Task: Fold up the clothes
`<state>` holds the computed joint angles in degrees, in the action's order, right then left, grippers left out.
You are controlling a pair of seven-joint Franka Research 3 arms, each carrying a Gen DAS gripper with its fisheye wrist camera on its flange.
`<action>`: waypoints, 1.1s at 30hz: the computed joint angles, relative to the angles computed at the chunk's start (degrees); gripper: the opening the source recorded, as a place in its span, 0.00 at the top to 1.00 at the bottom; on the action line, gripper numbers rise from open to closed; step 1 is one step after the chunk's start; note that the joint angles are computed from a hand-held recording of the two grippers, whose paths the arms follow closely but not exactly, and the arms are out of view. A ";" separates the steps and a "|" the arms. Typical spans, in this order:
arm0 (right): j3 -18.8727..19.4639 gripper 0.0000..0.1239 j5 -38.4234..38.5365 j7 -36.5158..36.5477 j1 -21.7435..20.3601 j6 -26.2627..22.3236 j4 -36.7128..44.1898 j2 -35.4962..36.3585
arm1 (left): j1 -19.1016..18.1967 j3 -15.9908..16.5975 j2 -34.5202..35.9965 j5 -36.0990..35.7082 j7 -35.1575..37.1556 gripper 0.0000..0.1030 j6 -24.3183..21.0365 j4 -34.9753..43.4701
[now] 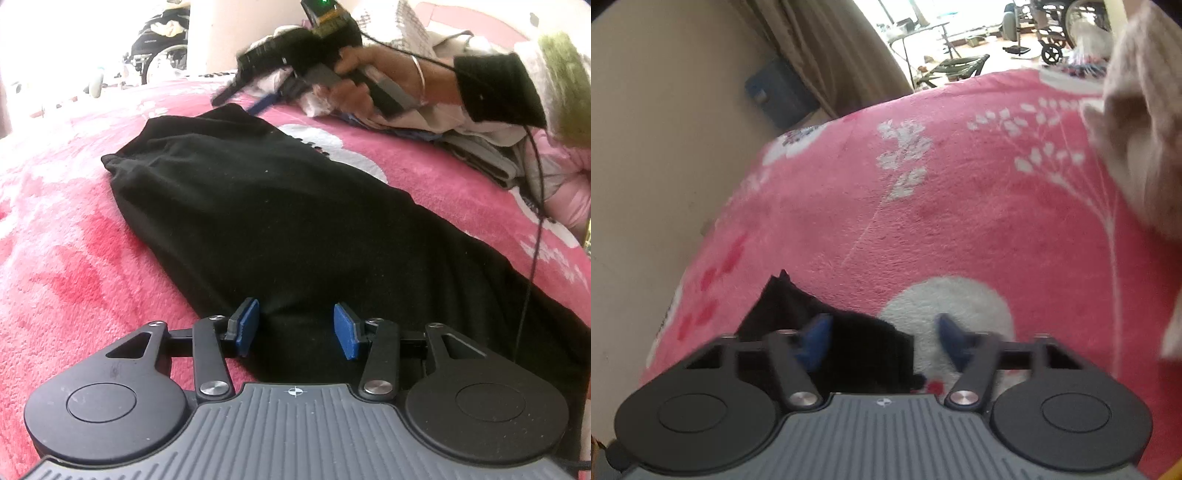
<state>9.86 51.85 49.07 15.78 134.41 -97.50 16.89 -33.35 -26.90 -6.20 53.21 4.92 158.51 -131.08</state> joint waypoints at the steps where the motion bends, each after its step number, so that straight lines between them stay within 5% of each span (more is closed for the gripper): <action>1: 0.47 0.90 2.05 -1.22 -0.17 1.19 -0.77 -0.12 | -0.02 -0.03 0.02 0.02 -0.08 0.55 -0.11 0.04; 10: 1.78 0.98 12.02 -0.56 0.62 16.52 -4.12 1.52 | -0.40 -0.37 -0.36 0.84 -1.89 0.55 -1.16 -0.11; 13: 2.46 0.93 14.37 -0.12 0.89 22.05 -4.74 0.76 | -0.53 -0.38 -0.54 0.41 -1.36 0.55 -1.19 -0.23; 15: 4.69 0.93 23.60 -8.76 -1.05 23.72 -5.38 -1.11 | -0.56 -0.39 -0.61 0.05 -1.04 0.55 -1.25 -0.19; 16: 4.70 0.93 25.78 -11.84 -1.76 20.48 -5.42 -2.01 | -0.55 -0.40 -0.70 -0.05 -1.04 0.55 -1.20 -0.25; 19: 2.09 0.93 16.16 -9.36 -0.24 11.00 -4.77 -2.88 | -0.44 -0.44 -0.32 0.11 -0.85 0.55 -1.19 0.11; 23: -1.46 0.92 -2.29 5.08 4.63 19.06 -8.81 -5.28 | -0.40 -0.36 0.13 0.57 -1.23 0.55 -1.37 0.51; 27: -2.86 0.92 -4.22 9.06 3.03 26.56 -16.75 -13.45 | -0.65 -0.65 0.39 1.68 -3.39 0.55 -2.81 0.97; 33: -7.12 0.92 -12.94 11.10 0.01 29.04 -30.52 -32.75 | -1.60 -0.40 1.17 0.93 -2.34 0.55 -6.86 3.15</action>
<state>2.73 38.91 60.16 15.80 163.44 -128.02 -15.86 -34.95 -27.30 -5.03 54.14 2.58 151.66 -127.93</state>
